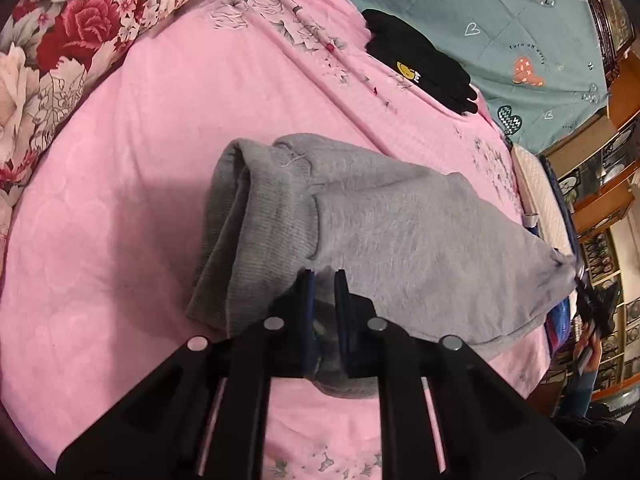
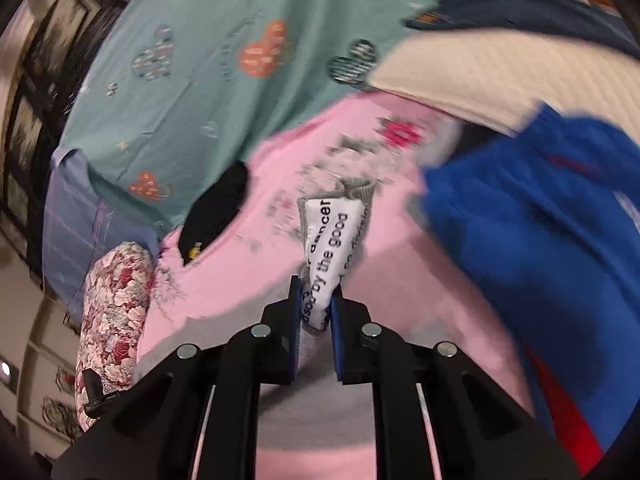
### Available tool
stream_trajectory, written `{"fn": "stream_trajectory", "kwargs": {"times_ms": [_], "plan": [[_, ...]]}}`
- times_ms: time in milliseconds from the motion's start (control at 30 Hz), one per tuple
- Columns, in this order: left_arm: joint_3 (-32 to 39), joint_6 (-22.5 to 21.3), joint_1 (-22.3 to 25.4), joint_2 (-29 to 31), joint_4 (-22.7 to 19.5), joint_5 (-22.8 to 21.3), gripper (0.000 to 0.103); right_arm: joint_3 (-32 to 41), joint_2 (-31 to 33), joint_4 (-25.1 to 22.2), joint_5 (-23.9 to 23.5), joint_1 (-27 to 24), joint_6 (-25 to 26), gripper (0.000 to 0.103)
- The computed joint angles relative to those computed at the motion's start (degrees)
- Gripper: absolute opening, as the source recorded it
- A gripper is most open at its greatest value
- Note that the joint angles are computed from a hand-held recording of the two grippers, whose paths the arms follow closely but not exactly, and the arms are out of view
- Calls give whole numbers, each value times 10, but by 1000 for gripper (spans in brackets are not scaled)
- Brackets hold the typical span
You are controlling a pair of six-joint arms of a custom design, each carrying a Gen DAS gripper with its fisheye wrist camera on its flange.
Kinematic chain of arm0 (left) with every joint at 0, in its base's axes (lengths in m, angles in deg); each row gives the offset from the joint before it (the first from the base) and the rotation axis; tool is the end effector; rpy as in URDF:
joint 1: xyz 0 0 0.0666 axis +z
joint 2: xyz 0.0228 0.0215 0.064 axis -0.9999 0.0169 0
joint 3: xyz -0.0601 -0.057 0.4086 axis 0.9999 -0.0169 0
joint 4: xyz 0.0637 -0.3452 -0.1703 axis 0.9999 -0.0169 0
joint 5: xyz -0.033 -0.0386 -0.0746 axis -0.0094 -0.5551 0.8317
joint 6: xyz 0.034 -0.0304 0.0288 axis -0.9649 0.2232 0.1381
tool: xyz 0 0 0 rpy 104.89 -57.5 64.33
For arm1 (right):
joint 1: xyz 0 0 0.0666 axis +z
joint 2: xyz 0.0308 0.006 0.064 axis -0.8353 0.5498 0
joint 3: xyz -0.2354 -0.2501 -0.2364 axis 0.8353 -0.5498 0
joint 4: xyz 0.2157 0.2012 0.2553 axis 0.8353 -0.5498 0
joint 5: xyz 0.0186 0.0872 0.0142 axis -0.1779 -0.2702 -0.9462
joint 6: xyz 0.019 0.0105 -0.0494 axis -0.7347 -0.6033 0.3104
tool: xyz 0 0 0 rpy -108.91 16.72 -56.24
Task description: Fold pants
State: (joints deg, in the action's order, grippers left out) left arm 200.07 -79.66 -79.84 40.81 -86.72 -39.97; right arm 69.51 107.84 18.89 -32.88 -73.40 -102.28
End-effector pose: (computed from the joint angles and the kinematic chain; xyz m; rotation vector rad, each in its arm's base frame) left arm 0.6507 0.0837 0.4163 0.2585 2.6311 -0.7498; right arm 0.3556 -0.0970 0.4803 0.8465 2.0888 0.4982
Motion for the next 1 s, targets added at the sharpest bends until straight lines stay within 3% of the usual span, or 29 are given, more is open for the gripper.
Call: {"fn": "stream_trajectory", "kwargs": {"times_ms": [133, 200, 267, 300, 367, 400, 467, 567, 633, 733, 833, 900, 967, 1000], "plan": [[14, 13, -9, 4, -6, -26, 12, -100, -23, -4, -34, -52, -49, 13], [19, 14, -11, 6, -10, -37, 12, -117, -30, -12, -28, -62, -61, 16], [13, 30, -14, -1, 13, -72, 12, -120, -42, 6, -32, -62, -56, 18], [22, 30, -13, 4, 6, -74, 12, -112, -46, 13, -40, -56, -51, 22], [32, 45, -9, 12, -5, -64, 12, -101, -42, 39, -92, -47, -53, 45], [29, 51, -9, 10, -2, -64, 12, -88, -34, 34, -97, -34, -42, 47], [10, 55, -12, -1, 19, -75, 12, -66, -14, 3, -76, -10, -21, 48], [-12, 51, -17, -14, 43, -92, 12, -60, 10, -26, -69, -7, -30, 48], [-5, 57, -16, -9, 39, -92, 12, -73, 14, -11, -91, -13, -49, 48], [6, 74, -17, 0, 37, -94, 10, -101, 13, 48, -127, -20, -84, 48], [3, 81, -17, 0, 45, -96, 10, -109, 20, 64, -119, -17, -102, 48], [-2, 78, -16, -2, 51, -91, 10, -113, 11, 72, -104, -16, -102, 40], [-3, 77, -13, -1, 52, -82, 9, -116, -4, 80, -87, -12, -86, 10], [1, 80, -12, 1, 48, -79, 9, -115, -7, 81, -85, -12, -81, 9]]}}
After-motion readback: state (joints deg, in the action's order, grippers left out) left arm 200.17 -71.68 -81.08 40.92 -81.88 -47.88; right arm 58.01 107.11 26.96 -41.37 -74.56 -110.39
